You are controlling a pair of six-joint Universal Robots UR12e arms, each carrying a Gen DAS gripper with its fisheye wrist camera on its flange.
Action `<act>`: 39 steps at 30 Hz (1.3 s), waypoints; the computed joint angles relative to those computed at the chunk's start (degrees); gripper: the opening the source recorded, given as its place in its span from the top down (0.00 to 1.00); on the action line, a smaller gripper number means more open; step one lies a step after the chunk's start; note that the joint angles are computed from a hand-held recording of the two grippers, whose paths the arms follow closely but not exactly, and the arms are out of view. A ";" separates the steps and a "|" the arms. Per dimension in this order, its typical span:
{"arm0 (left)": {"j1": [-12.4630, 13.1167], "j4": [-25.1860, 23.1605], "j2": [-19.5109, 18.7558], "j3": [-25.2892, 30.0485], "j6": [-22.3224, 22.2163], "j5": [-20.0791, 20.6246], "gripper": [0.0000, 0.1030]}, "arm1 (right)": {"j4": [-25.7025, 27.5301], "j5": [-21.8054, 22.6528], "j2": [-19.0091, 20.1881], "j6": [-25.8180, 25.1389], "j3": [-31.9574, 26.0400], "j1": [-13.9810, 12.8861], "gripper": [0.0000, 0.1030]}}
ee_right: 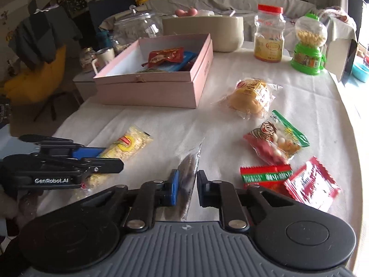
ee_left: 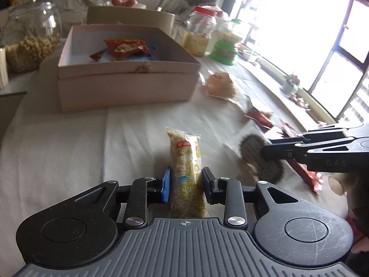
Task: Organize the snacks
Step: 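Carry the noodle bag and cookie pack over the pink box with both tools, then open both tools to drop the noodle bag and cookie pack into the box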
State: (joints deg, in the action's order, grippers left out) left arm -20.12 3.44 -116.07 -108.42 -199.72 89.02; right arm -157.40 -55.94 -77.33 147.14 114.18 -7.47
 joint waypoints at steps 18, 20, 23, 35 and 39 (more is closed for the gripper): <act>-1.69 -1.81 1.49 -1.41 -2.70 2.67 0.67 | -6.90 -3.86 1.61 5.67 1.90 2.10 0.42; -1.79 -2.00 1.61 -1.51 -2.44 2.68 0.67 | -7.47 -5.30 1.29 3.71 2.10 2.43 0.57; -1.95 -1.65 1.85 -1.93 -2.40 2.67 0.67 | -6.78 -3.79 0.31 1.57 2.70 1.78 0.64; 0.57 10.80 3.50 2.14 5.09 11.07 0.67 | -19.26 8.93 1.25 13.47 -6.63 0.59 0.65; 3.80 6.22 0.78 8.07 1.11 11.78 0.67 | -16.74 7.62 5.26 19.19 -14.19 2.85 0.65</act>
State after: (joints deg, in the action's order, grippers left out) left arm -16.33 9.66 -115.29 -100.34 -198.60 100.80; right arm -174.14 -48.32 -72.08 166.33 99.99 -4.62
